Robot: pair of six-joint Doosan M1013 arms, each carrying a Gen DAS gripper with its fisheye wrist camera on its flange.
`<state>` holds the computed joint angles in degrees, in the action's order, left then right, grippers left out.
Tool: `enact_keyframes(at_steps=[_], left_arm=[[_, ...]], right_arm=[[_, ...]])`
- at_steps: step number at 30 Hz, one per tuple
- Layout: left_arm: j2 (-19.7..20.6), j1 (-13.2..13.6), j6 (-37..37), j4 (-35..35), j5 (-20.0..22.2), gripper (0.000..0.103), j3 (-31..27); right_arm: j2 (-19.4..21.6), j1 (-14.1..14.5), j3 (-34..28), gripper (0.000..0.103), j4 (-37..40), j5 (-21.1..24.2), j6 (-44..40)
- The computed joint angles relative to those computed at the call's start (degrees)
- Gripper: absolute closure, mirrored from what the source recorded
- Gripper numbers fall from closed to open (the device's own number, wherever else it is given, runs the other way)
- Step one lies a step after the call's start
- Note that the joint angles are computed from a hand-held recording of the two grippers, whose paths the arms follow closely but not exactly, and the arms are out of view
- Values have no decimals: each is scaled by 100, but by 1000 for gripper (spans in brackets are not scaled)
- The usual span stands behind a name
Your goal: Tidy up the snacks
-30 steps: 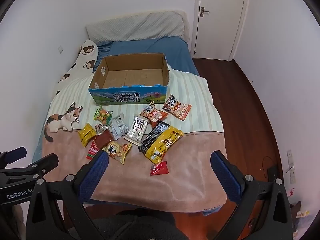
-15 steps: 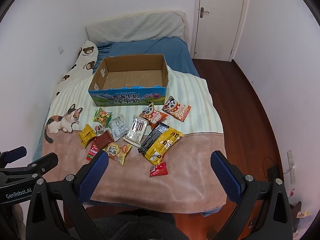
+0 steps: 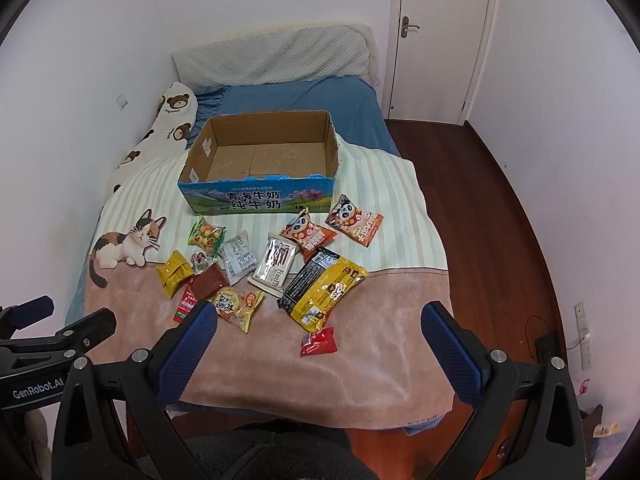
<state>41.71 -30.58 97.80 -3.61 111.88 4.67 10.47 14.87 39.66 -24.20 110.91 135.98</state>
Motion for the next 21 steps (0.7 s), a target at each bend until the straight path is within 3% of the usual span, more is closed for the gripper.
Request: enact_keyframes(at_steps=[21], left_arm=[[41, 9, -10, -12, 41, 0, -85]], right_arm=[[42, -19, -42, 0, 35, 0, -26]])
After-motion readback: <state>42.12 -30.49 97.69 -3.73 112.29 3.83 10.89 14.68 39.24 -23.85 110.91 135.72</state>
